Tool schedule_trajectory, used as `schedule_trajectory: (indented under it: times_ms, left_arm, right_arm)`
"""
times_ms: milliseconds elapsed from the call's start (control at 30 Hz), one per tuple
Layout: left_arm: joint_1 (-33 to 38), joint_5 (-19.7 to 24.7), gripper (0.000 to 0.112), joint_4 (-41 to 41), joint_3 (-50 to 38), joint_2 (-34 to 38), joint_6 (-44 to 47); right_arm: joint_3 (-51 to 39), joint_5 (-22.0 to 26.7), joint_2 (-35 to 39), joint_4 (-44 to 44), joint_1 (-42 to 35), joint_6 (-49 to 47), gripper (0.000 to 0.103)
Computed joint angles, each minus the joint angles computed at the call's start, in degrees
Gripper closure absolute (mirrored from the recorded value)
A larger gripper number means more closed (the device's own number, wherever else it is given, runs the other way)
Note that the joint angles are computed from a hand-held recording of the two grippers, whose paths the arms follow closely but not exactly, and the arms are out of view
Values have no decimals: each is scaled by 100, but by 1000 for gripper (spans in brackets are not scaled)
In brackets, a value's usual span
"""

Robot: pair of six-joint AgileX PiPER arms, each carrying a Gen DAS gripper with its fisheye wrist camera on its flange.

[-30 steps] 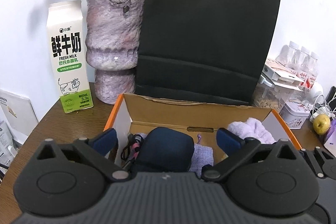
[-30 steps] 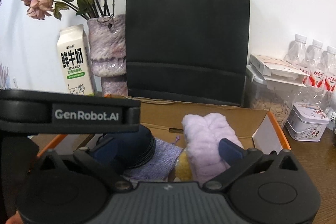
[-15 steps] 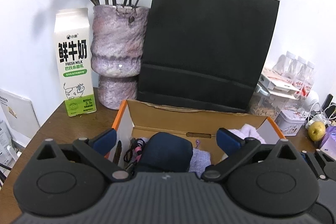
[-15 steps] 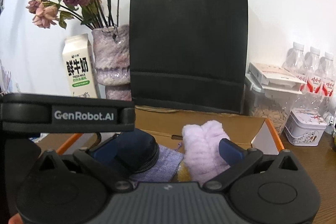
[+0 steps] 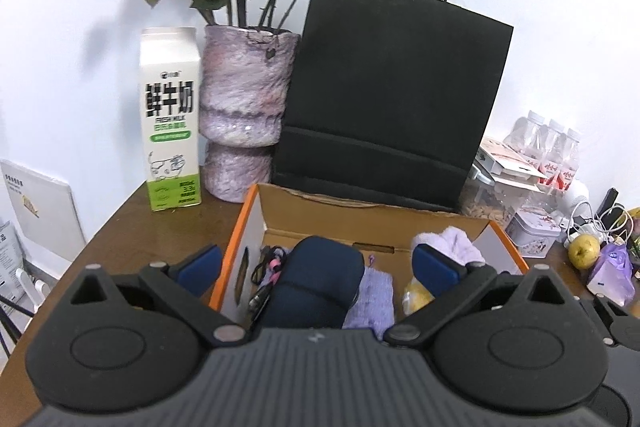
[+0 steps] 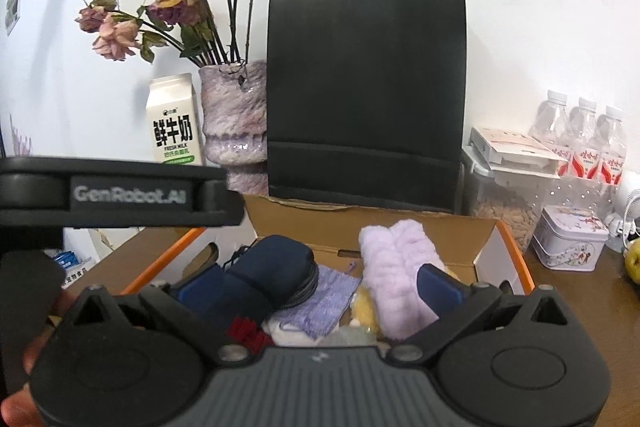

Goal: Organize objects
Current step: 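Open the right gripper to drop the bag and withdraw both grippers from the box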

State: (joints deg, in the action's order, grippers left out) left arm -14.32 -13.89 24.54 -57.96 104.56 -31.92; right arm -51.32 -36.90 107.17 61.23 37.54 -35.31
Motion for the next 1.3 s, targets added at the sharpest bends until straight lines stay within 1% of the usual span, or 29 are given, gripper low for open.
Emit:
schedule_trajectory:
  times_ms: [167,400,533,700,767,867,1000,1100,1300]
  left_arm:
    - [131,-192,9,-90,563,-414,75]
    - [253,-331,9,-73,1248,-889,169]
    - [388,-411,9,181,1674,-1182,3]
    - [690,-599,9,1006,2104,-1466,-626]
    - [777,-625,9,1151,2243,-1529,-652]
    - [968,-694,9,1424,2433,-1580,-709]
    - [1252,-787,9,1592,2648,-1529,-453]
    - [1458,-849,9,1703,2741,-1381,-223]
    - [1885,-951,9,2080,2786,-928,-124]
  right_arm:
    - [333,-253,-200,298,304,4,0]
    - [754,-555,-463,755,775,5,0]
    - [1014,-710,-613,1033,1041,19,0]
    - [1367,-889,-790,1394,1402,39,0]
    - [1495,-949,-852,1534,1530,42,0]
    - [1700,-1029,-929,1716,1726,65,0]
    - [1950,-1096,-956,1893,1937,136,0]
    - [2135,-1064,-957,1900,2011,285,0]
    - [2330,-900,-798,1899,2038,435,0]
